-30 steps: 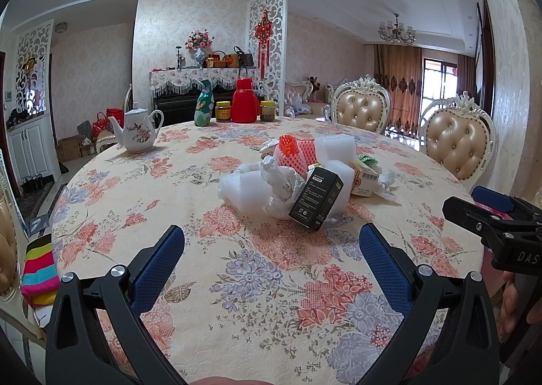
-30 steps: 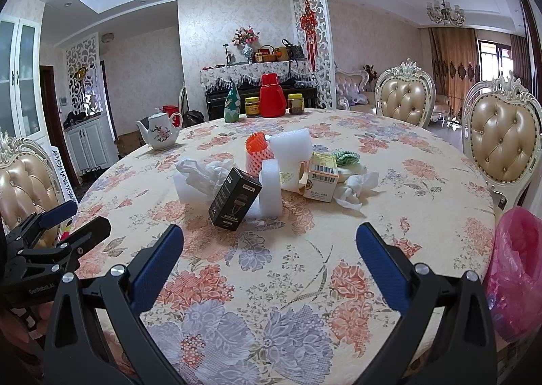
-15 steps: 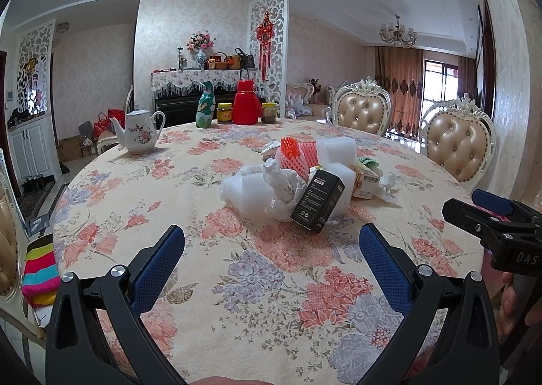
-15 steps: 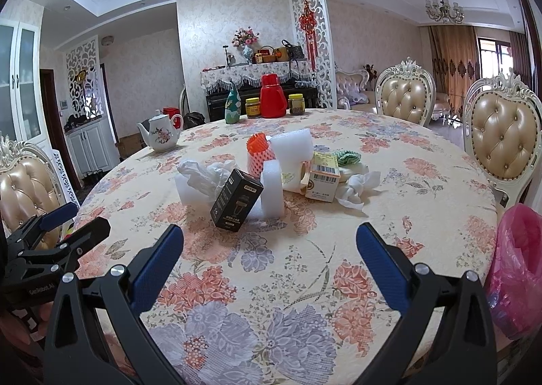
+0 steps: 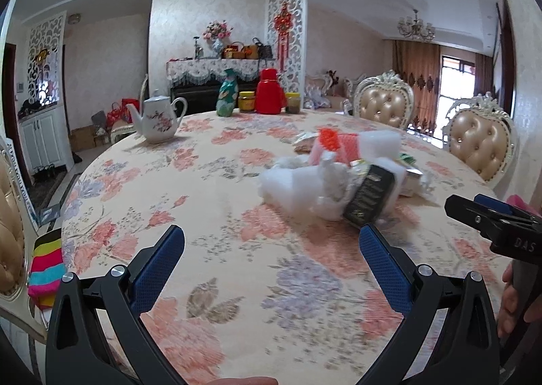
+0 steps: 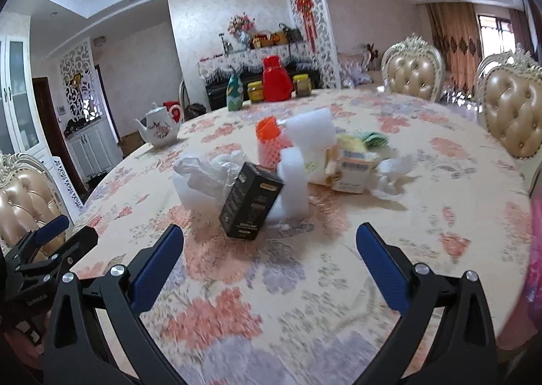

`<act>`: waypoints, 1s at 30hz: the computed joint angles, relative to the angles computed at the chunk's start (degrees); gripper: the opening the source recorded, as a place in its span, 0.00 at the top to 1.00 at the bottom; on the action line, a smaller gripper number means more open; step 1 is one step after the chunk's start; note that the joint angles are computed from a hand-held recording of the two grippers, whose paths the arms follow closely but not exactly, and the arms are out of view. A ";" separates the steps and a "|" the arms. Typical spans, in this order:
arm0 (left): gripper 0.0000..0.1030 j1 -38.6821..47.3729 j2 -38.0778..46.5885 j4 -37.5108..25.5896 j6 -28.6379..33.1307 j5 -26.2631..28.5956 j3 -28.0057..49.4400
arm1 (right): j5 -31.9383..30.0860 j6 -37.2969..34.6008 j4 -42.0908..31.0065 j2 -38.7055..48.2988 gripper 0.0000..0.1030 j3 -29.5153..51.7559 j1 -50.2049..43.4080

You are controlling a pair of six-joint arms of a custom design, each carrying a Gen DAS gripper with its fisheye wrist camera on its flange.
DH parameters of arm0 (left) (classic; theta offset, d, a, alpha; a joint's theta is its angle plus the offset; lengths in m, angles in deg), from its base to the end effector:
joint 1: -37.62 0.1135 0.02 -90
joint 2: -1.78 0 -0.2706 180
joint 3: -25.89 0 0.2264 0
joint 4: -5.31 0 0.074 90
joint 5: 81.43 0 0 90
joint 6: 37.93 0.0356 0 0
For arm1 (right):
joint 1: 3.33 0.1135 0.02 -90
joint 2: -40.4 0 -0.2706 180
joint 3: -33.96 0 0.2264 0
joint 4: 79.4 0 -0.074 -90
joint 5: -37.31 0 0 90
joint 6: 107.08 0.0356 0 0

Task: Collect trash
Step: 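Reach the right gripper to the black DORMI box and close on it, then grasp the white plastic-wrapped foam with the left gripper while right holds the box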

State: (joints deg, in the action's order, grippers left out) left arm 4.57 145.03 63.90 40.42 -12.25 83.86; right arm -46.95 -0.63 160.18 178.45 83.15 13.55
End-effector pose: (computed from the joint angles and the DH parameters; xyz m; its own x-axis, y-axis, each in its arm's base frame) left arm 0.3014 -0.1810 0.0016 -0.4179 0.0467 -0.9073 0.1625 0.9864 -0.0241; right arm 0.3084 0.0899 0.0145 -0.5070 0.1406 -0.8504 -0.0645 0.9777 0.2001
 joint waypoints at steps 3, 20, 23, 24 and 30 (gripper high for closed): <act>0.06 2.22 0.32 -0.88 0.02 0.31 0.62 | -0.38 0.96 -8.13 0.52 0.04 6.43 0.52; 0.06 12.50 1.83 -21.21 1.47 13.87 17.19 | -5.00 4.65 -46.22 9.93 0.25 41.72 -0.91; 0.06 12.84 2.75 -23.85 1.70 14.37 19.84 | -6.86 4.69 -47.69 11.28 0.43 43.65 -1.03; 0.06 12.82 3.00 -24.81 1.59 14.53 20.68 | -7.80 4.23 -46.27 11.25 0.44 42.88 -1.24; 0.06 10.76 4.21 -30.59 1.14 15.78 26.12 | -8.83 1.74 -36.62 7.74 0.59 33.25 -2.32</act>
